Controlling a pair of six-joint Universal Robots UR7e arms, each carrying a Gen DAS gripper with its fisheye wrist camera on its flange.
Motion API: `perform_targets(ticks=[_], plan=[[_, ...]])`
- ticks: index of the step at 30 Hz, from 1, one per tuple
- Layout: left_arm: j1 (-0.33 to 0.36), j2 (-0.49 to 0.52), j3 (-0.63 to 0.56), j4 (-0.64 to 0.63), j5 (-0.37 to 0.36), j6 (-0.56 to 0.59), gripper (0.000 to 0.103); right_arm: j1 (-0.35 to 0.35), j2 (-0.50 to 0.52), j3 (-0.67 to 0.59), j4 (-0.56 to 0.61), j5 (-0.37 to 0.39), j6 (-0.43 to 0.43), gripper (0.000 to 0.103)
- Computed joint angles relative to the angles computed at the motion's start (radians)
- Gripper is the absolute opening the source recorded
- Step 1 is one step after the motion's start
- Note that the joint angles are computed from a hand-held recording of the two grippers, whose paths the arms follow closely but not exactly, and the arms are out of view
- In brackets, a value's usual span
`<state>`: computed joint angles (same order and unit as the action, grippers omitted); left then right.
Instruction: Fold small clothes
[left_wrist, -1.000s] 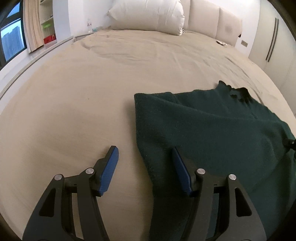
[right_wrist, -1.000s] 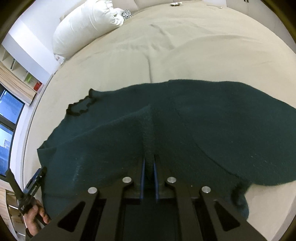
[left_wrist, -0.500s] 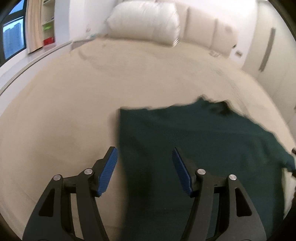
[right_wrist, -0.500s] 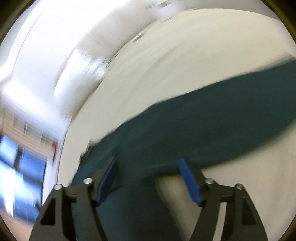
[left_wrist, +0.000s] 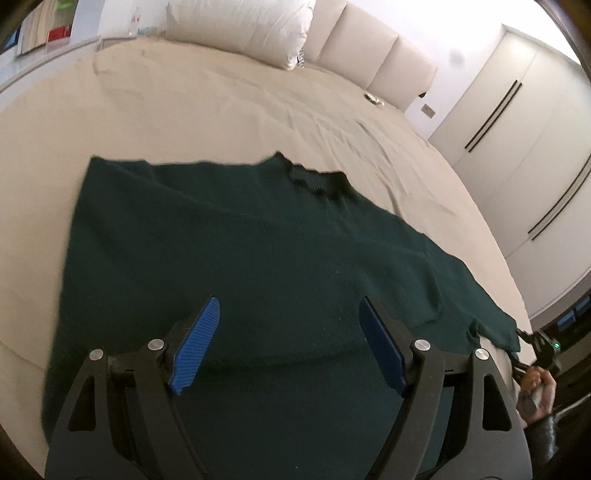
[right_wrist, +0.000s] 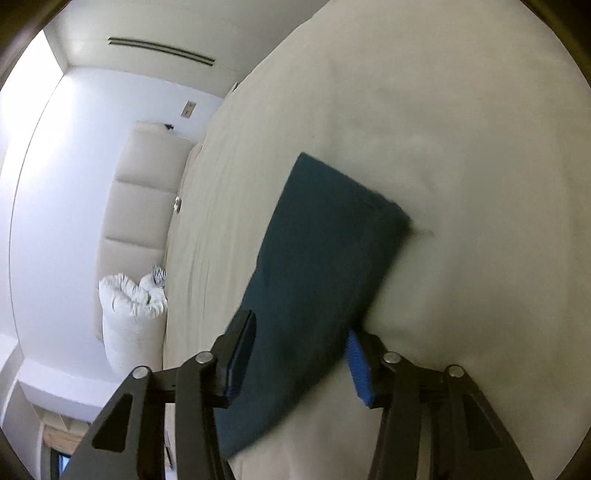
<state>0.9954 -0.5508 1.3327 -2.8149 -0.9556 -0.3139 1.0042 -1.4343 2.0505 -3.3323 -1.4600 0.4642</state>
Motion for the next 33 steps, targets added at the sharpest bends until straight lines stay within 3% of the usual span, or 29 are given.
perform_targets(ticks=[1, 4, 8, 10, 15, 19, 21, 24, 26, 28, 30, 33], plan=[[0.000, 0.000, 0.001, 0.002, -0.004, -0.006, 0.078, 0.006, 0.010, -0.013, -0.002, -0.026, 0.004, 0.028], [0.009, -0.005, 0.005, 0.000, -0.027, -0.030, 0.078, 0.034, 0.005, -0.048, 0.054, -0.119, -0.029, 0.013], [0.032, -0.022, 0.021, -0.030, -0.076, -0.071, 0.078, 0.217, 0.058, -0.121, 0.069, -0.359, -0.212, 0.012], [0.042, -0.031, 0.029, -0.044, -0.104, -0.083, 0.078, 0.314, 0.116, -0.186, 0.083, -0.443, -0.325, 0.011], [0.066, -0.070, 0.072, -0.112, -0.178, -0.110, 0.078, 0.596, 0.375, -0.396, 0.108, -0.593, -0.659, 0.011], [0.089, -0.092, 0.095, -0.162, -0.222, -0.121, 0.077, 0.734, 0.607, -0.543, 0.166, -0.620, -0.858, 0.011], [0.102, -0.095, 0.090, -0.166, -0.243, -0.128, 0.078, 0.755, 0.694, -0.607, 0.254, -0.626, -0.900, 0.011], [0.119, -0.097, 0.083, -0.168, -0.279, -0.137, 0.078, 0.761, 0.766, -0.629, 0.386, -0.653, -0.897, 0.017], [0.125, -0.089, 0.072, -0.162, -0.293, -0.141, 0.078, 0.751, 0.759, -0.589, 0.402, -0.620, -0.870, 0.033], [0.131, -0.077, 0.049, -0.130, -0.310, -0.157, 0.078, 0.735, 0.723, -0.532, 0.357, -0.538, -0.880, 0.062], [0.136, -0.052, 0.002, -0.074, -0.335, -0.169, 0.078, 0.726, 0.676, -0.461, 0.295, -0.490, -0.871, 0.075], [0.134, -0.002, -0.092, 0.050, -0.354, -0.157, 0.078, 0.707, 0.604, -0.379, 0.257, -0.421, -0.826, 0.076]])
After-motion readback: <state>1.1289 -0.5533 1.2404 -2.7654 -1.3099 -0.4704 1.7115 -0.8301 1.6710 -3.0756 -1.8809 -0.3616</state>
